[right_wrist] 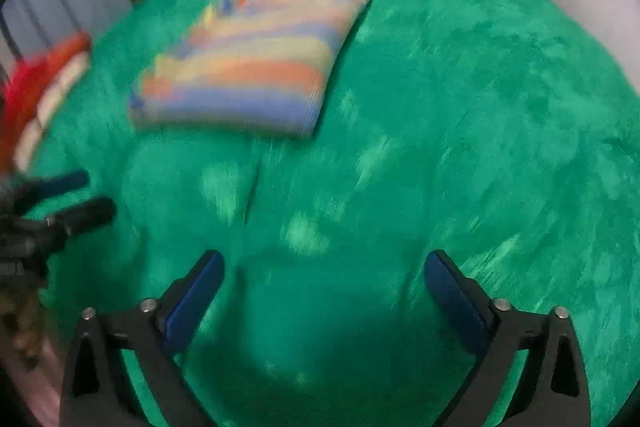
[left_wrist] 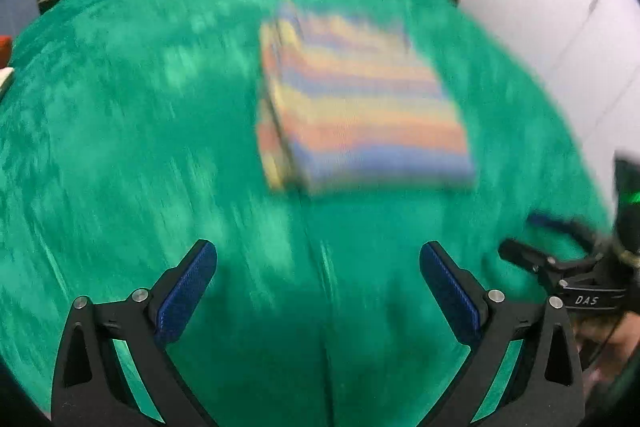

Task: Fold small clothes
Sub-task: 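Grasp the folded sweater bundle with both tools and lift it, then set the folded sweater down on the bed and open both tools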

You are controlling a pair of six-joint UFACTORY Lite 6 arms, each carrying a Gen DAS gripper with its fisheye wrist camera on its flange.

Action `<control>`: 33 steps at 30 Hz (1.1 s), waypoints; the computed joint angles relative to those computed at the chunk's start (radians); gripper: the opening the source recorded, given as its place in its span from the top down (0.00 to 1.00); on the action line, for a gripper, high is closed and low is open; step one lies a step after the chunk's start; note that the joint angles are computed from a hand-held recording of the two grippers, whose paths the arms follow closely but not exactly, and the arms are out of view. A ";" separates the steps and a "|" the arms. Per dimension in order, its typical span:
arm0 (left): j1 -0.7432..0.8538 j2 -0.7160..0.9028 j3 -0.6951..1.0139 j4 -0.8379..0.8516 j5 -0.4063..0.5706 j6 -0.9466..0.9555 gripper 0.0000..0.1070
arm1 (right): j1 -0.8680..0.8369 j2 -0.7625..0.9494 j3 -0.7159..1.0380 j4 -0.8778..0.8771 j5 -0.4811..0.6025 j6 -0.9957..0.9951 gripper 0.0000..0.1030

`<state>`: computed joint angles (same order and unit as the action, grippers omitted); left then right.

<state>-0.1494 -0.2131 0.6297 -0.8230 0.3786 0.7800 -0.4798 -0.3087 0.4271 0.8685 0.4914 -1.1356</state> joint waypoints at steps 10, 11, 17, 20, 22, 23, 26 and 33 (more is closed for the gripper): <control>0.060 0.907 0.955 0.119 0.224 -0.251 0.07 | -0.014 0.878 0.913 0.270 0.309 0.060 0.19; 0.053 0.956 1.013 0.106 0.235 -0.254 0.07 | 0.017 0.963 1.001 0.242 0.323 0.117 0.21; -0.021 1.120 1.237 0.198 0.258 -0.321 0.83 | 0.148 1.126 1.167 0.257 0.246 0.123 0.68; -0.048 1.028 1.166 0.216 0.207 -0.327 0.85 | 0.210 1.048 1.111 0.176 0.115 0.137 0.78; -0.060 0.931 1.075 0.201 0.166 -0.284 0.85 | 0.216 0.930 1.008 0.236 0.081 0.042 0.79; -0.060 0.883 1.042 0.169 0.160 -0.245 0.85 | 0.213 0.853 0.950 0.269 0.083 -0.011 0.79; -0.061 0.738 0.941 0.093 0.156 -0.176 0.85 | 0.194 0.669 0.820 0.319 0.088 -0.104 0.79; -0.141 0.657 0.858 0.487 0.030 -0.531 0.17 | 0.098 0.588 0.810 0.202 0.084 0.008 0.24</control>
<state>-0.2905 0.4441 1.4878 -0.3357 0.4085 0.2490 -0.3820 0.2789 1.2375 1.0701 0.5755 -1.1272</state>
